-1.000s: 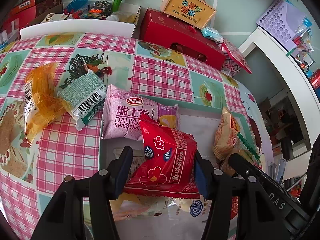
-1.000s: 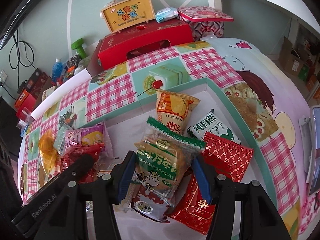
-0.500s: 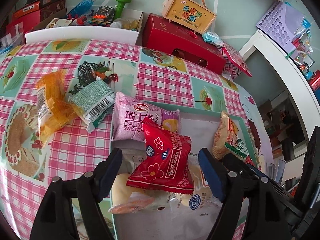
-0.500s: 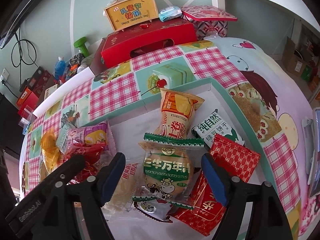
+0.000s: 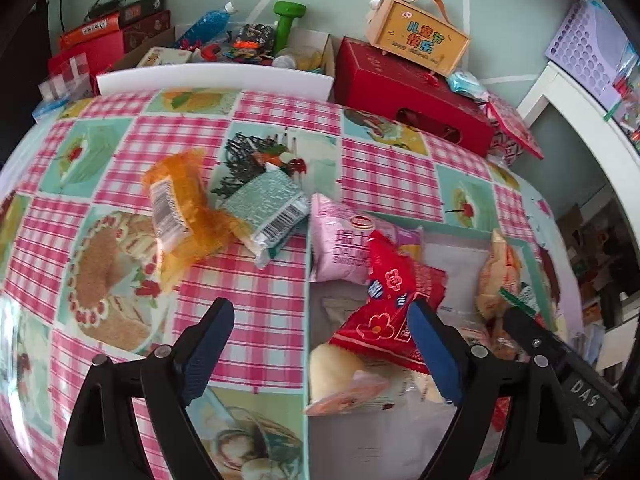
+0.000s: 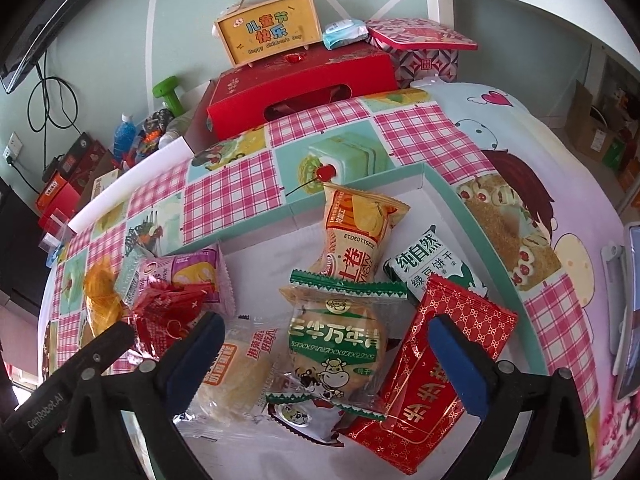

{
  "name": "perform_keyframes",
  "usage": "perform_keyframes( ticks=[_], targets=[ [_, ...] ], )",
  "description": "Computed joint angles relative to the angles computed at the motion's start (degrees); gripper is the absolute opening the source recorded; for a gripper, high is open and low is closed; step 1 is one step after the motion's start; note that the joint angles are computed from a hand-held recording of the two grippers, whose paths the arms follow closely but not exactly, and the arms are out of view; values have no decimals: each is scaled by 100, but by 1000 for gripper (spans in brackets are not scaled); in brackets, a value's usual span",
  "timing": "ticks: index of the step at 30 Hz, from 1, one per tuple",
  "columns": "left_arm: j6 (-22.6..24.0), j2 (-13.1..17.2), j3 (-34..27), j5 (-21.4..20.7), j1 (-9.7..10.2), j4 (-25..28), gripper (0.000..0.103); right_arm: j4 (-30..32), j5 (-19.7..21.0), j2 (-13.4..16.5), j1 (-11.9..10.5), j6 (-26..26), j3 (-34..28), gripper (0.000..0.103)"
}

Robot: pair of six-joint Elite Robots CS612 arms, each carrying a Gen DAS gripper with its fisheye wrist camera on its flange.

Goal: Organize snacks
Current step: 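Open left tool over the tray while right tool releases the green cookie, then withdraw both tools from the tray toward the orange cake bar and green box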

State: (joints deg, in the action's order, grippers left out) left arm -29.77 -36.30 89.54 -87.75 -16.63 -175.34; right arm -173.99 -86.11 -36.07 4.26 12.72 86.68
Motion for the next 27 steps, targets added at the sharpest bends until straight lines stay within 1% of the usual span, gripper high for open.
perform_keyframes(
  ticks=[3, 5, 9, 14, 17, 21, 27],
  targets=[
    [104, -64, 68, 615, -80, 95, 89, -19, -5, -7, -3, 2, 9, 103],
    [192, -86, 102, 752, -83, 47, 89, -24, 16, -12, -2, -13, 12, 103],
    [168, -103, 137, 762, -54, -41, 89, -93, 52, -22, 19, -88, 24, 103],
    [142, -116, 145, 1165, -72, 92, 89, -227, 74, -24, 55, -230, 28, 103],
    [69, -118, 136, 1381, -40, 237, 89, -222, 76, -21, 79, -290, 10, 103],
    [-176, -170, 192, 1515, 48, 321, 89, -382, 30, -29, 126, -384, 23, 103],
    [-609, -302, 364, 1739, 196, 308, 89, -632, 160, -18, 233, -607, 16, 103]
  ],
)
